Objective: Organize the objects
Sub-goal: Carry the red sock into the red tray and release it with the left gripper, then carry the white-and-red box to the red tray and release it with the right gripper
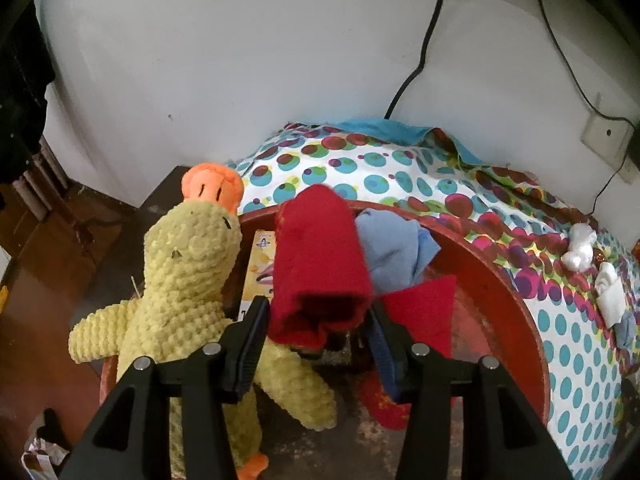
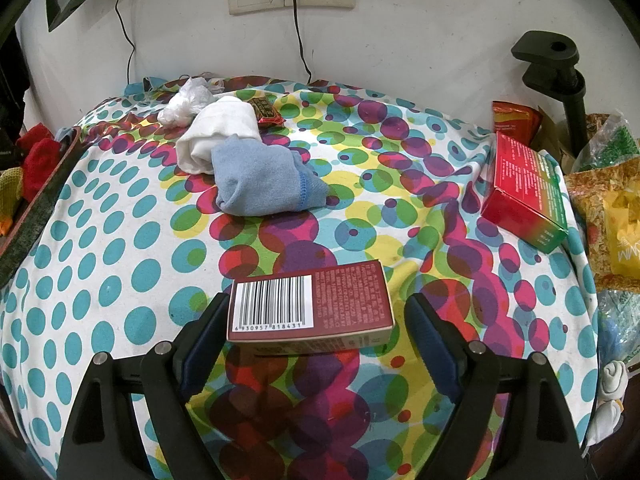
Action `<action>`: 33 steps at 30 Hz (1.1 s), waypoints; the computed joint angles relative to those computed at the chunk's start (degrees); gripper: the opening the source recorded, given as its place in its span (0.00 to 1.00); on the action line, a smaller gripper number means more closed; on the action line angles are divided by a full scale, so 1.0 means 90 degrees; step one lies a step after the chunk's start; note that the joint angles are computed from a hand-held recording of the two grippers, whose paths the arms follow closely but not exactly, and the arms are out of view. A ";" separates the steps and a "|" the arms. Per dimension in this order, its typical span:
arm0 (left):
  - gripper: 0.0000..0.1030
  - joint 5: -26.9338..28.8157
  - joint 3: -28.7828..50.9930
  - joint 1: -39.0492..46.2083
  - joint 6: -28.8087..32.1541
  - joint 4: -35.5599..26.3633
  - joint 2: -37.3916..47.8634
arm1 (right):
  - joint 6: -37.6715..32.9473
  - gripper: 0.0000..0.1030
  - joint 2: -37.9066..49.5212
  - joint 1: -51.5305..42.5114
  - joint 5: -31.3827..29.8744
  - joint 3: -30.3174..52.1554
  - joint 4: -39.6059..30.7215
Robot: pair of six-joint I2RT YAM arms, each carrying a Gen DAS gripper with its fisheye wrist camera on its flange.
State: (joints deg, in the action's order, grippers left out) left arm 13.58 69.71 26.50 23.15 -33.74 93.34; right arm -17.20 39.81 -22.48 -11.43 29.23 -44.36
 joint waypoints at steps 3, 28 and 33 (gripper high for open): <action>0.48 0.0083 -0.0189 0.0050 0.0050 0.0107 -0.0201 | 0.0012 0.83 0.0003 0.0011 0.0013 0.0002 0.0004; 0.49 0.0882 -0.2500 0.0692 0.1357 -0.1376 -0.3797 | 0.0087 0.61 -0.0134 -0.0069 0.0019 -0.0013 0.0023; 0.49 0.1011 -0.2617 0.0831 0.1610 -0.1518 -0.3968 | 0.0134 0.61 -0.0121 -0.0020 0.0088 -0.0001 0.0019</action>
State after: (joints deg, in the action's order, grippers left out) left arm 22.68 46.15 33.98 37.64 -47.40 57.62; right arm -15.99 38.72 -22.66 -10.64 29.21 -44.19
